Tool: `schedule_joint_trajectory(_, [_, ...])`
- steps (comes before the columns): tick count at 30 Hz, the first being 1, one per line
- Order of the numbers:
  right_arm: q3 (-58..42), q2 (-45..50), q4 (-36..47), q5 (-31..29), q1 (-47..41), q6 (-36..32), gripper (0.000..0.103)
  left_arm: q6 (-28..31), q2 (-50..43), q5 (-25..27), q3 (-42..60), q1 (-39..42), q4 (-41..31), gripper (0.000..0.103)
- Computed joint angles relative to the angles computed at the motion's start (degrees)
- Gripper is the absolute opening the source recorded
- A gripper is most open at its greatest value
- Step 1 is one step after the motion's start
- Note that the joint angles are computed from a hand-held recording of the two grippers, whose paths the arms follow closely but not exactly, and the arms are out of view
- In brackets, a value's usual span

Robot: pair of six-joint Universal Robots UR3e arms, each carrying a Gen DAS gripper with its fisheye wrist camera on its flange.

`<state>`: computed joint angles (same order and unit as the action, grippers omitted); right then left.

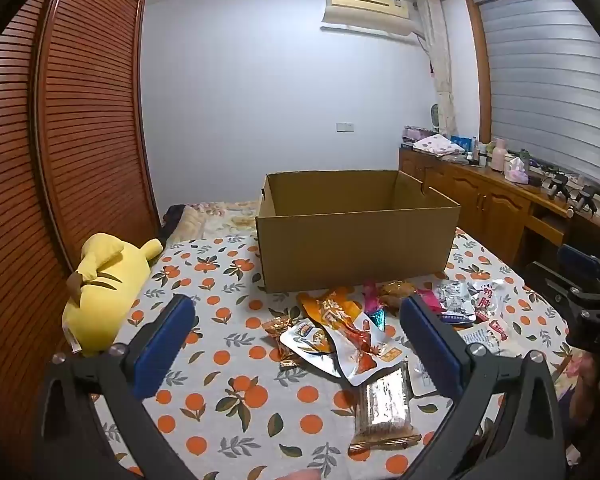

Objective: Organize snacks

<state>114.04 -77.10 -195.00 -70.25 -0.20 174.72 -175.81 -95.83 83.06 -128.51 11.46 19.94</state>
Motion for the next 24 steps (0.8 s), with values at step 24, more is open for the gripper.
schedule_joint_trajectory(24, [-0.06,0.55,-0.55,0.60,-0.46,0.18,0.103,0.33,-1.32,0.48,-1.28,0.28,2.07,0.103])
